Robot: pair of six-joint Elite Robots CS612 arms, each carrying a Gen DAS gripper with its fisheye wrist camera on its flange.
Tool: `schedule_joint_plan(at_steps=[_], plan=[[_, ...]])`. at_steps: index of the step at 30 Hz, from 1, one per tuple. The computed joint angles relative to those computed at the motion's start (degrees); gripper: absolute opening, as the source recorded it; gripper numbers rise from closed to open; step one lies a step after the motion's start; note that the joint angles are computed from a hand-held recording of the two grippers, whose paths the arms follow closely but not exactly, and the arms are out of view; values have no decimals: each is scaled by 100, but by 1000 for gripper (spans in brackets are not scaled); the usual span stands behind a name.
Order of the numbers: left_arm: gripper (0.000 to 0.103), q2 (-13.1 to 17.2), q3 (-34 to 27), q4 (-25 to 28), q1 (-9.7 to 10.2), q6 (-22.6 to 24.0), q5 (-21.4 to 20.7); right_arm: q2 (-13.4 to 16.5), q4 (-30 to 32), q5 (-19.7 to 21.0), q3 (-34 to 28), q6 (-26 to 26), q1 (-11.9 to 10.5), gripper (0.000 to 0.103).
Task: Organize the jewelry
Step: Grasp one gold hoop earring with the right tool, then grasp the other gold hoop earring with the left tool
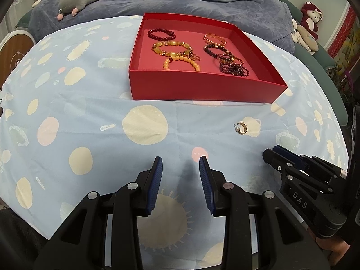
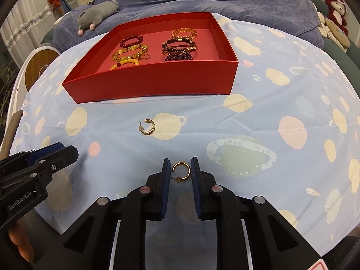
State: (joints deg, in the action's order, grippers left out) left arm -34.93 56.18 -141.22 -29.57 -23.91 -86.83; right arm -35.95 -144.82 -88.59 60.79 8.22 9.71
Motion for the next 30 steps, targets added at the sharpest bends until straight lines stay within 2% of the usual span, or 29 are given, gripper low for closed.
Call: schedule_joint_plan(at_steps=[7, 9, 12, 20, 28, 30], plan=[[33, 116, -269, 50, -5, 65, -165, -137, -137, 86, 235, 155, -41, 17], [37, 189, -418, 78, -12, 66, -231, -179, -164, 97, 304, 207, -64, 17], [39, 319, -665, 141, -39, 104, -336, -232, -227, 117, 402, 333, -102, 17], [38, 719, -1389, 571, -108, 168, -459, -256, -282, 186, 454, 467, -172, 17], [37, 967, -1807, 850, -146, 293, -463, -230, -260, 263, 449, 591, -221, 18], [33, 996, -1847, 890, -152, 356, -468, -226, -265, 289, 452, 624, -232, 17]])
